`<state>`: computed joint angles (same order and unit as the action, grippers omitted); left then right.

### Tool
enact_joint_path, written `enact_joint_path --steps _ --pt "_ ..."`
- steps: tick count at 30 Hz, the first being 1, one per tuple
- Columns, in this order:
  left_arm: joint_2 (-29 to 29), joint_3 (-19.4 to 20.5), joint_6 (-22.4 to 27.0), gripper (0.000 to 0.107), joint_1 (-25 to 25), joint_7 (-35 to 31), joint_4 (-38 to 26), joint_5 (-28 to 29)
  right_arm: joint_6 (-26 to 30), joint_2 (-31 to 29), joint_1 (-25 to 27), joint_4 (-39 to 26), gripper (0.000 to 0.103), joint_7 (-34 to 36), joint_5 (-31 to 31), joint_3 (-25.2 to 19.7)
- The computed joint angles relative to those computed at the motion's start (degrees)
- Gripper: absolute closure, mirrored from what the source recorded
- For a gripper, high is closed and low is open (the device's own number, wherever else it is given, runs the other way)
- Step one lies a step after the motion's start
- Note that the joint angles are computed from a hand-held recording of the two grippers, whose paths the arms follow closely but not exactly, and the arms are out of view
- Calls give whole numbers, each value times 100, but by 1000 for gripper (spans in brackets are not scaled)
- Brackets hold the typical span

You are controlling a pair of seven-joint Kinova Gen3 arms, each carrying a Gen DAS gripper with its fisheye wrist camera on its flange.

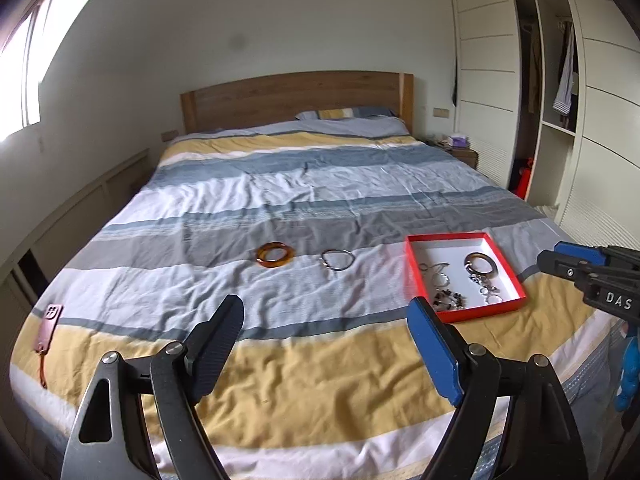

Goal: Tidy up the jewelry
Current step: 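Withdraw both tools from the box toward the amber and silver bangles, then grasp the amber bangle with the left tool while the right tool grasps the silver open bangle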

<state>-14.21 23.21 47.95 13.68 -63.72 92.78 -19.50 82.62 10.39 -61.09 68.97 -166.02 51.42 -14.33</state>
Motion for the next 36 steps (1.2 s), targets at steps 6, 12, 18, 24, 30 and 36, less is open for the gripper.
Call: enact_joint_path --steps 6,12,18,24,30,36 --pt "-341 -44 -8 24 -166 -29 212 19 32 103 -294 -193 63 -97 274 -33" --pt "-375 -213 -82 23 -406 -161 396 253 -203 321 -331 -411 62 145 103 84" --pt "21 -333 -178 23 -558 -143 452 159 -805 688 -37 -651 62 701 -519 385" --pt "624 -584 -175 23 -449 103 363 -96 -1482 1069 357 -845 62 1283 -1223 670" --pt "1363 -1091 -95 23 -170 -61 90 37 -2003 1457 770 -1040 62 1872 -1954 871" --pt "2263 -1592 -142 35 -217 -1018 -621 865 -2080 1987 1170 -1585 62 2434 -2617 1127"
